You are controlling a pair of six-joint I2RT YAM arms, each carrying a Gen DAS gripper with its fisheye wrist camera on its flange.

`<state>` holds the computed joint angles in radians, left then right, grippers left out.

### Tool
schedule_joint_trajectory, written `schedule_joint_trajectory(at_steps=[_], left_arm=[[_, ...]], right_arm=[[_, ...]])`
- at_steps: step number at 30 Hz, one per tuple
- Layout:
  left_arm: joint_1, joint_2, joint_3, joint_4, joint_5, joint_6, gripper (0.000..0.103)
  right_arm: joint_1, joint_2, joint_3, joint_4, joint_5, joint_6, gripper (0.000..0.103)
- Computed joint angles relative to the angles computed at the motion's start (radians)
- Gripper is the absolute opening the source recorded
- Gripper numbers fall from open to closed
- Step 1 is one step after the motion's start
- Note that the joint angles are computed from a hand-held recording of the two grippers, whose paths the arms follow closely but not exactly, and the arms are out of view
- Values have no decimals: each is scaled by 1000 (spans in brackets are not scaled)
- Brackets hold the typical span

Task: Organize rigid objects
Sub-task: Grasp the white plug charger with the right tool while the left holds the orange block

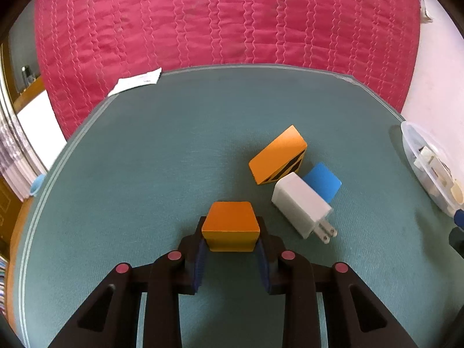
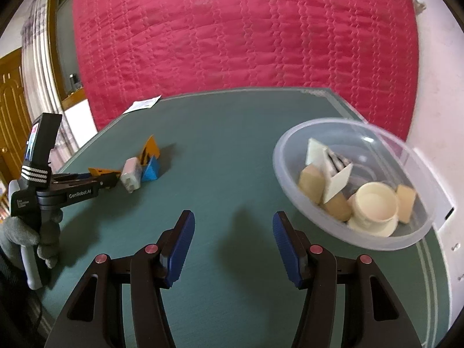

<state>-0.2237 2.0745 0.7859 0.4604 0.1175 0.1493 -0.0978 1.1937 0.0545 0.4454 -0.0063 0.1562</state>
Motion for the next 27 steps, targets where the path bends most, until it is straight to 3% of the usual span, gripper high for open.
schedule_joint_trajectory(at_steps=[9,18,27], left_arm=[[81,-59,-74,39,40,41,31],[135,-91,-121,62,82,54,31],[187,-112,-132,51,146,67,31]], right_arm=[[151,140,107,-24,-41,79,58],[335,320,323,-69,6,87,57],[356,583,538,-71,-2,93,46]])
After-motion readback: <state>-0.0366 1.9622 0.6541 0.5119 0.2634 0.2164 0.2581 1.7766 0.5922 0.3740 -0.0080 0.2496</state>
